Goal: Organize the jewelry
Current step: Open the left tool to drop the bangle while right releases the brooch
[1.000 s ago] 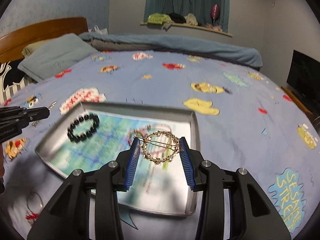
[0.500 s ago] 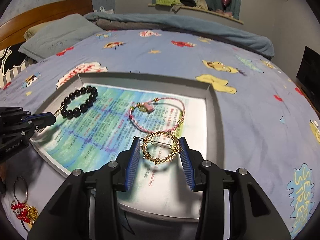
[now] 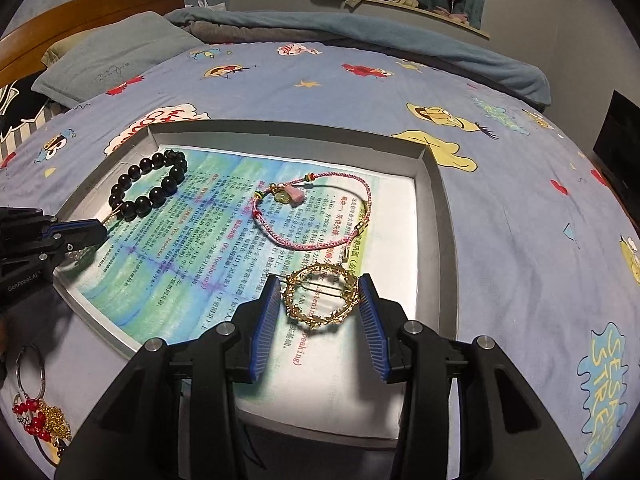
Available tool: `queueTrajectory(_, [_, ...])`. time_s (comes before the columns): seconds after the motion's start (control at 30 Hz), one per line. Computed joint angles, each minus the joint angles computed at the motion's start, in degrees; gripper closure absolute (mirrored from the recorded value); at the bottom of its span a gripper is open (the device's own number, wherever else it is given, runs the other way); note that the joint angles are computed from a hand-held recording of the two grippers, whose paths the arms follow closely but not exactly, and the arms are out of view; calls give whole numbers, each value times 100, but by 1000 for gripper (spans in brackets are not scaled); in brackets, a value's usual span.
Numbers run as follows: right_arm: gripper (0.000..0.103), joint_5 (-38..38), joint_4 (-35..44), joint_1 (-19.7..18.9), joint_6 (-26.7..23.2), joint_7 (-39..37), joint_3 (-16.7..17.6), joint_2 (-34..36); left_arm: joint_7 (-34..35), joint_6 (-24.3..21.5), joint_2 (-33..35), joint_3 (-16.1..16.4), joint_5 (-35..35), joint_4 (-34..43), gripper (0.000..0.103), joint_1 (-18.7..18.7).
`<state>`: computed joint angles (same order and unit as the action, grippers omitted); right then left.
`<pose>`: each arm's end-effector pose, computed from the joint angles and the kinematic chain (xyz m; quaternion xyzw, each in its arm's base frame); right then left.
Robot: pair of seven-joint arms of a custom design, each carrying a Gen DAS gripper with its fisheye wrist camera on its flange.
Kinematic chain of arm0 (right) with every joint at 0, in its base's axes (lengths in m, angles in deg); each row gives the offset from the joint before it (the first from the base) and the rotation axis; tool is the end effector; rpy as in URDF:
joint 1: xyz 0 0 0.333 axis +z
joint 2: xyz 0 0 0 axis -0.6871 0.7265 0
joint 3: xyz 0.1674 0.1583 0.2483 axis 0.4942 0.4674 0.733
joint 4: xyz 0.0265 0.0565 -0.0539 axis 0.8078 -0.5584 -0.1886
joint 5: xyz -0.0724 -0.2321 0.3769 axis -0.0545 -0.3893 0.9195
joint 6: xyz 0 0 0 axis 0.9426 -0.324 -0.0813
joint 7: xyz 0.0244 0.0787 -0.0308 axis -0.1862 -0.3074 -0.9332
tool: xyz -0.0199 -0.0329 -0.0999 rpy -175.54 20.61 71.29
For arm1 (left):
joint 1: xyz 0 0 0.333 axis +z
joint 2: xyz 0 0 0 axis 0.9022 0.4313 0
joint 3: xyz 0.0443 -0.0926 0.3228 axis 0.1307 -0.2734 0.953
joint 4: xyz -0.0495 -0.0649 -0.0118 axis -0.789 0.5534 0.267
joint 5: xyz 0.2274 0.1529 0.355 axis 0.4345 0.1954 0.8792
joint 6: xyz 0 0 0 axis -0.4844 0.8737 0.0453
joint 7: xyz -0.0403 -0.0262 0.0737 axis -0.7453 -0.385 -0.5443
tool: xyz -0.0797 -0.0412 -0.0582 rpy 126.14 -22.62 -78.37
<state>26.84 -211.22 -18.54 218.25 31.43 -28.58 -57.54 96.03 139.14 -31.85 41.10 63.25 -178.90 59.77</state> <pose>0.4896 0.0524 0.3879 -0.7936 0.4900 -0.2165 0.2884 0.4433 -0.2500 0.3936 -0.6400 0.6927 -0.2548 0.2137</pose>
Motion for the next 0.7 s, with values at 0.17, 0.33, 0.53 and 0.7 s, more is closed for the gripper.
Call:
queueTrajectory(0.17, [63,57,3,44,48,-57,-30,20,-60,-55,-29,-11,33,-19,97,24])
queueTrajectory(0.33, [62,83,8,41,34,-84,-27,21,-97,-88,-20,-12,99,-1,96,27])
queueTrajectory(0.53, [59,81,-3,24,27,-94,-6,15,-145,-114,-33,8,152,-13,92,25])
queueTrajectory(0.7, [56,-6,-22,-1,94,-17,23,17,-231,-105,-16,-21,252,3,88,51])
